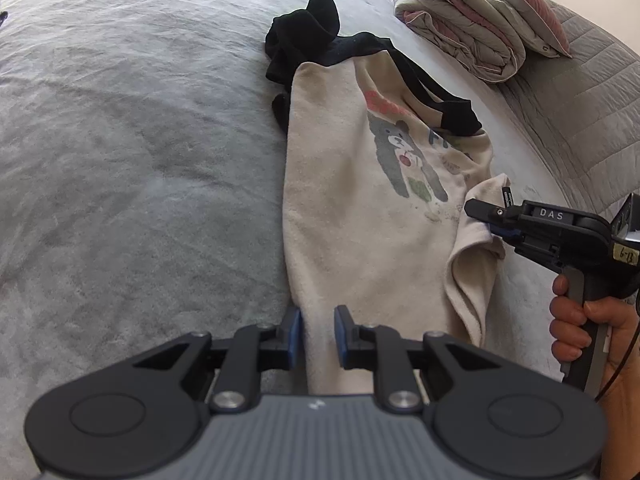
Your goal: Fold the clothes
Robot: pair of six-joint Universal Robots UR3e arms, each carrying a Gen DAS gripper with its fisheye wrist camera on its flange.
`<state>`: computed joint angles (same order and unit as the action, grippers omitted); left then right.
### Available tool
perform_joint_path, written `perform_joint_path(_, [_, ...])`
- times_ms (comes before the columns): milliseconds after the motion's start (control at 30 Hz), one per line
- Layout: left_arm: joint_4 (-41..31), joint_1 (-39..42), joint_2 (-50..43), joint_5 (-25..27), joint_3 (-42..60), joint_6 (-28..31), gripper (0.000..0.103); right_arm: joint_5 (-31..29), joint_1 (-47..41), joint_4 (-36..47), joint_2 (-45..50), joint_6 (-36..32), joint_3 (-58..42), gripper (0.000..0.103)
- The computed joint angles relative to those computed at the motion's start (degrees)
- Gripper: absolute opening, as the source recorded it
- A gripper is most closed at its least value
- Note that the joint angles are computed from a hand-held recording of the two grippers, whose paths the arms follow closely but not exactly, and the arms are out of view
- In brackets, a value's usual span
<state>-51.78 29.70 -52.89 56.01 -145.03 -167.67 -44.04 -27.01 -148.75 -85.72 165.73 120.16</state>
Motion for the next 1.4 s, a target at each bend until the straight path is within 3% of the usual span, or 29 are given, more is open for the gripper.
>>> perform_joint_path(67, [0.02, 0.28, -0.46, -0.11, 0.04, 0.28, 0.018, 1.44, -1.32, 3.07, -1.75, -2.13, 0.14, 0.038])
perform_joint_path(100, [0.38, 0.23, -1.01, -0.1, 0.11, 0.13, 0.018, 2.29, -2.29, 4.36, -2.81, -2.88, 0.4, 0.039])
perform_joint_path(333, [5.15, -2.31, -3.76, 0.98, 0.84, -4.15, 0.018, 6.58, -8.9, 11.3, -7.65, -4.6, 0.88, 0.039])
perform_joint_path(633, [9.73, -5.68, -7.39, 3.25, 1.6, -6.56, 0.018, 2.92, -12.26, 18.77, -7.66, -4.87, -0.92, 0.039])
perform_joint_path(800, [11.08, -6.86, -8.69, 3.47, 2.21, -7.71, 0.018, 5.88, -13.18, 22.95, -6.99, -7.0, -1.39, 0.039])
perform_joint_path(1000, [13.25, -8.28, -10.2, 4.42, 2.12, -9.13, 0.018, 2.56, -8.33, 13.65, -3.84, -1.68, -0.29, 0.039])
perform_joint_path(1033, [13.98, -8.68, -10.77, 4.73, 2.13, -9.56, 0.018, 1.79, -7.56, 11.41, -3.27, -0.76, 0.21, 0.039])
perform_joint_path(1200, [15.04, -9.06, -11.5, 5.28, 2.25, -11.21, 0.018, -1.48, -5.45, 3.24, -4.18, 0.91, 3.14, 0.016])
perform_joint_path(1400, [8.97, -5.1, -5.39, 3.65, 0.57, -8.75, 0.018, 0.85, -11.87, 13.75, -13.67, -7.16, 5.32, 0.012])
